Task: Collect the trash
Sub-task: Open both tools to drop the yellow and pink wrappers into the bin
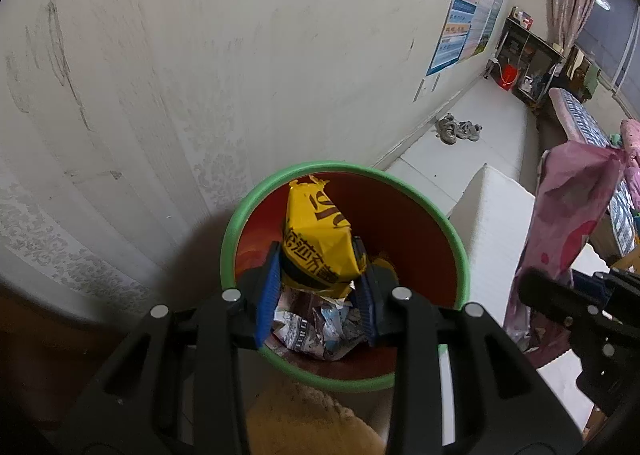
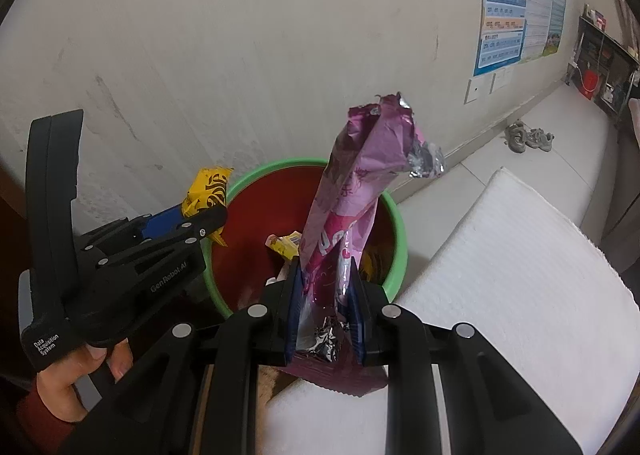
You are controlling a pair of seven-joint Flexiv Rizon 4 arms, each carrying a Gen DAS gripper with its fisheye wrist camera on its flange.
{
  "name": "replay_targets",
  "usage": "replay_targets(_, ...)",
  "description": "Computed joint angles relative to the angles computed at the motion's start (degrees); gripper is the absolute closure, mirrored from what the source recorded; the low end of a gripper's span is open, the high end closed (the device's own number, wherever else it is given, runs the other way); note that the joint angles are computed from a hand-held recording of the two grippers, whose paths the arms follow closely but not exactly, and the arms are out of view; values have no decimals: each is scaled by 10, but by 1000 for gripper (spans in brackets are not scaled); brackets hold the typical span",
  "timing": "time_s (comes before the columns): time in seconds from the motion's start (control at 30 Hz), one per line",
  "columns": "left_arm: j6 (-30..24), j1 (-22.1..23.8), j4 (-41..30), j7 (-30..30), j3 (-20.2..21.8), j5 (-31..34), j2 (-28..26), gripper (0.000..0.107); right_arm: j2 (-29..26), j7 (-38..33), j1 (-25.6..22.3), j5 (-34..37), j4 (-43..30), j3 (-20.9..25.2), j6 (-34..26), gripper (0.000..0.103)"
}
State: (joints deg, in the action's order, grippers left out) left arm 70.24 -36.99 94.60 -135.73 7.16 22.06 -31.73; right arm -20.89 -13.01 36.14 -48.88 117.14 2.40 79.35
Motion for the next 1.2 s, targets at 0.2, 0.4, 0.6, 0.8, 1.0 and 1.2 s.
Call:
replay_targets(0.2,-2,15,-10,17,-9,-15,-15,74,-17,-34,-5,27,-18,10,-14,81)
replay_targets(0.4,-3,18,-21,30,-10,-32,-30,74,-27,-52,0,49,-25,11,-17,81)
replay_targets(0.6,-14,15,-36,42,-7,-39,-43,73,-40,-85,0,81,-41,18,-24,81)
replay_targets(0.8,-25,16,-50,54,-6,-45,-54,72,-48,-101,6,99,-50,14,-25,81)
replay_targets(1.0,-42,6,-69,41,9,-36,-66,45,-46,-81,23,79,-40,-15,-8,57)
replay_targets(1.2,-59,7,-71,33,7,-29,-67,42,-31,-37,28,50,-7,-35,19,49)
